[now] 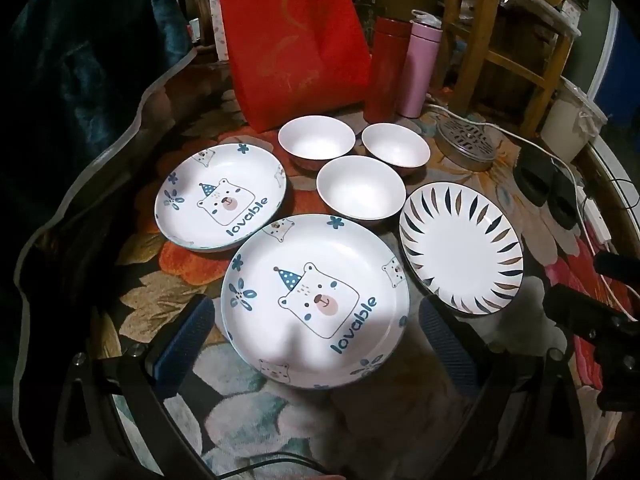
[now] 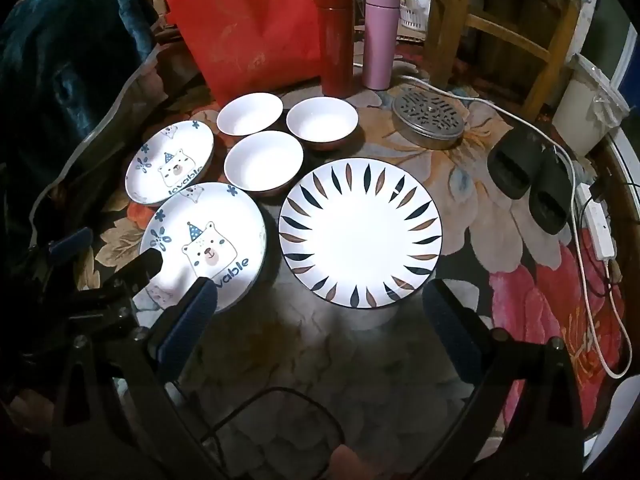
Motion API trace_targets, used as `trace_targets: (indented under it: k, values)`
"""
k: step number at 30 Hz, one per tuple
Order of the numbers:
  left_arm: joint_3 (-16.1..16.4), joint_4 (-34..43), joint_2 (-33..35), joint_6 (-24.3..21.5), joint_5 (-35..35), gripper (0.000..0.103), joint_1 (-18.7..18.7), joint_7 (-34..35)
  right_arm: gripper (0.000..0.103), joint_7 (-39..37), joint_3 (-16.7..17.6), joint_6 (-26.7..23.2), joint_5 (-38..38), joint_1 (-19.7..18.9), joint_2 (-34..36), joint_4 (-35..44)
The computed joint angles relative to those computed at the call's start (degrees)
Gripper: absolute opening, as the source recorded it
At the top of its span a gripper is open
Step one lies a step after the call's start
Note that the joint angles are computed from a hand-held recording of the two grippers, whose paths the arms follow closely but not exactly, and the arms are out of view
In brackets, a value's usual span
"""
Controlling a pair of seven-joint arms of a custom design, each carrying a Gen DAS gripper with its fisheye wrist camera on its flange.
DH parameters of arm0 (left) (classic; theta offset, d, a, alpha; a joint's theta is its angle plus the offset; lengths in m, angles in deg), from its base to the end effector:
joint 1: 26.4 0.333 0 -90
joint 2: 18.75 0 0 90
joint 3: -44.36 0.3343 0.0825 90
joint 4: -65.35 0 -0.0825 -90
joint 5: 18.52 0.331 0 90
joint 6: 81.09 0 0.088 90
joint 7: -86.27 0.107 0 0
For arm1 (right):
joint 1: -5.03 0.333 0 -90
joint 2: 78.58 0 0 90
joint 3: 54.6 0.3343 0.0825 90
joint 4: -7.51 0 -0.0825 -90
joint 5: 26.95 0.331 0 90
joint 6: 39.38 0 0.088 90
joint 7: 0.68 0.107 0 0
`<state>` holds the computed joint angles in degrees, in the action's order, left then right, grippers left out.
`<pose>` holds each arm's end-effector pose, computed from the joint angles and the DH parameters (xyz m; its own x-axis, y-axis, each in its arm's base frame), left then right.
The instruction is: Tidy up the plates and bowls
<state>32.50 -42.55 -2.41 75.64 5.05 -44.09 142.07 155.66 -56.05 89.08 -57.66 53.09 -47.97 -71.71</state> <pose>0.5403 -0.3090 0.4712 -0.2377 -0.9700 0.0502 -0.8050 0.1678 -0.5690 0.4882 0.5011 0.4749 -0.0640 -0.9978 -0.0166 -0.8368 0.0627 -0.5438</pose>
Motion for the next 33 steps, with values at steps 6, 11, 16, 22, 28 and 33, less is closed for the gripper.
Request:
trace_targets:
  k: [6, 11, 16, 22, 28, 33]
  values:
    - [0.23, -0.07, -0.4, -0.96, 0.43, 0.102, -0.22, -1.0, 0.103, 1.1, 0.21, 1.21, -0.03, 0.12, 0.37, -0.71]
    - [0.53, -0.2, -0.16, -0.47, 1.38, 0.102, -0.46, -2.11, 0.103, -0.29, 0.7, 0.48, 1.74, -0.65, 0.23, -0.37]
    - [0.27, 0.14, 0.37, -0.45, 0.94, 0.102, -0.01, -1.29, 0.103, -1.07, 0.48, 0.28, 2.66, -0.8, 0.58, 0.39]
    - [0.34, 0.23, 0.41, -0.56, 0.94, 0.102, -0.08, -1.16, 0.103, -1.19, 0.11, 0.24, 2.94, -0.56, 0.74, 0.63]
    - [0.27, 0.41, 0.54, -0.74, 0.67, 0.102, 0.01, -0.83, 0.103, -1.39, 0.01, 0.13, 3.06, -0.5, 0.94, 1.05]
    - [0.2, 0.34, 0.56, -0.68, 0.4, 0.102, 0.15, -0.54, 0.103, -1.23, -0.08, 0.09, 3.02, -0.39, 0.94, 1.04]
